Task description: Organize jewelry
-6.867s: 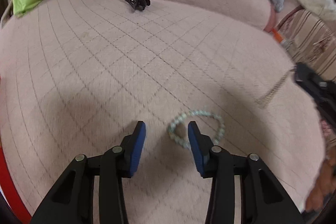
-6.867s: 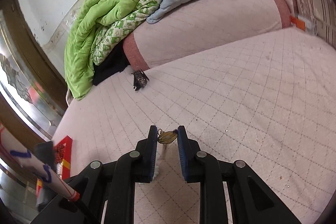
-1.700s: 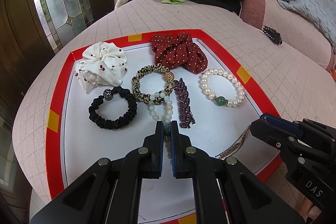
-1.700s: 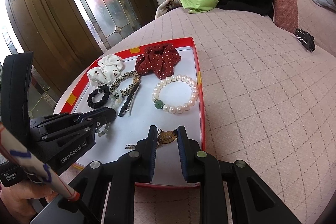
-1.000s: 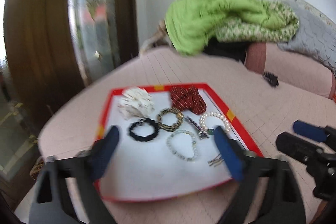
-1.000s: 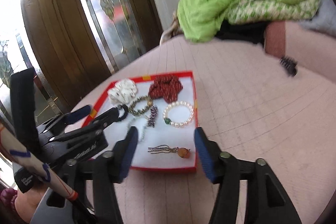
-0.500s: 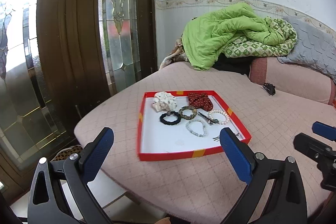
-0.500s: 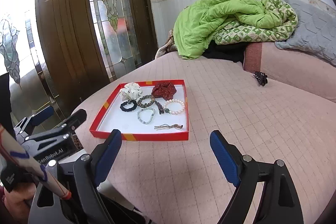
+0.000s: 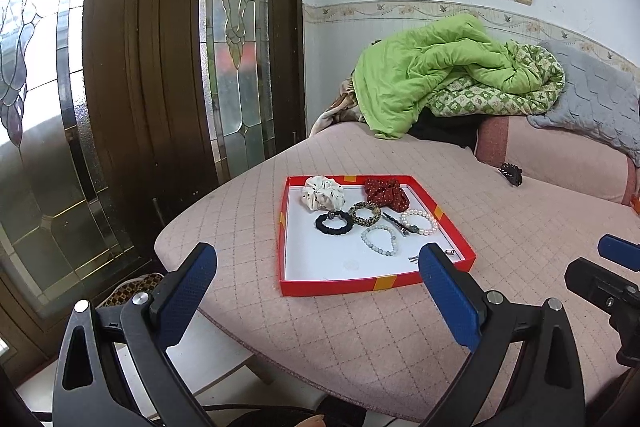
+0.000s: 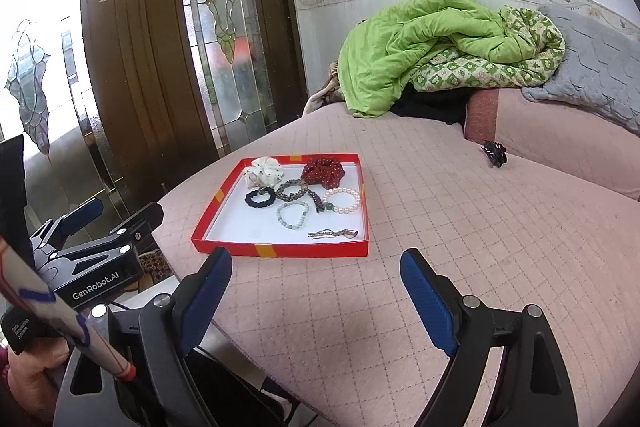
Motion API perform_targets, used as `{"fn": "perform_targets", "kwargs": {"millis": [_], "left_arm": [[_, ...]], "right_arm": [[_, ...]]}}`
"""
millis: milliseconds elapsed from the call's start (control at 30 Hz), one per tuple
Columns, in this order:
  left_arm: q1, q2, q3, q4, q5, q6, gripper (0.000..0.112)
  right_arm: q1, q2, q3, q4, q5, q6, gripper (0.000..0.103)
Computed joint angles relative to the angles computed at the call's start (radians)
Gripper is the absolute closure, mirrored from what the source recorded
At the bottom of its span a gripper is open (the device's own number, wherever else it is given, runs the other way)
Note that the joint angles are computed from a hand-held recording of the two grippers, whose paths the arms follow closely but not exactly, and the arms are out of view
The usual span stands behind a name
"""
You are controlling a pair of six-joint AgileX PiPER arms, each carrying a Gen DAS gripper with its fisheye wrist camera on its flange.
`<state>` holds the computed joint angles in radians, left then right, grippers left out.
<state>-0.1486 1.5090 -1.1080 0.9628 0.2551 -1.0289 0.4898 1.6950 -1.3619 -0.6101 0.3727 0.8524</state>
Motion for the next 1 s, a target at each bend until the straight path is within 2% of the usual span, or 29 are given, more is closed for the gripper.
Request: {"fn": "perform_targets", "kwargs": {"millis": [667, 1000], "left_arm": [[0.007, -0.008, 0.007, -0.006, 0.019, -0.012, 0.011], [-0.002, 0.0, -0.01, -0.055, 0.043, 0.039, 0.011]], "right_arm": [[0.011, 0.01, -0.018, 0.061, 0.013, -0.063, 0.013], [0.013, 0.014, -0.025, 0.07, 0.02, -0.071, 0.013]]}}
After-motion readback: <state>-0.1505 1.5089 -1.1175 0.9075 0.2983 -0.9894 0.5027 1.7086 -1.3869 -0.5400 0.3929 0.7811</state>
